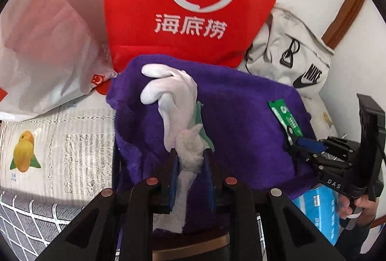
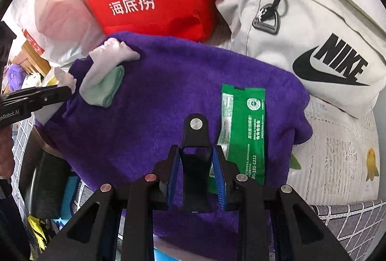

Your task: Organize soft objects

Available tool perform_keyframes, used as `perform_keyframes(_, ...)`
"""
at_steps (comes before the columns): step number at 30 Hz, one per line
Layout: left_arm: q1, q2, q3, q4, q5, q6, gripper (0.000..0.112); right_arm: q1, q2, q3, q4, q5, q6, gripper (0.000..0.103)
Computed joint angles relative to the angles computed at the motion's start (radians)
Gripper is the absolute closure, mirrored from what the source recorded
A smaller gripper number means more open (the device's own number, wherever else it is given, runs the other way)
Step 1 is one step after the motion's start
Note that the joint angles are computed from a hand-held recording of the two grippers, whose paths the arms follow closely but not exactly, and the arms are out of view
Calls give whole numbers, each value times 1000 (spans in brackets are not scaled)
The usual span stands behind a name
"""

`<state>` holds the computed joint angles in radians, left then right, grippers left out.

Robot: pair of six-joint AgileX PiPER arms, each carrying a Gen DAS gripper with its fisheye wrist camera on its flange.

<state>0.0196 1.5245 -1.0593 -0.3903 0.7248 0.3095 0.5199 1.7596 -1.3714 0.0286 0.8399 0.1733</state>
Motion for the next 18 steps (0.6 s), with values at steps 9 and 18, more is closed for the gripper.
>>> perform_keyframes(9, -66, 25, -5, 141, -21, -106, 91, 10, 33, -24, -15, 22, 4, 75)
perform_keyframes(18, -114, -24, 16, 277, -56, -198, 54, 16, -2, -15, -44, 32, 15, 50)
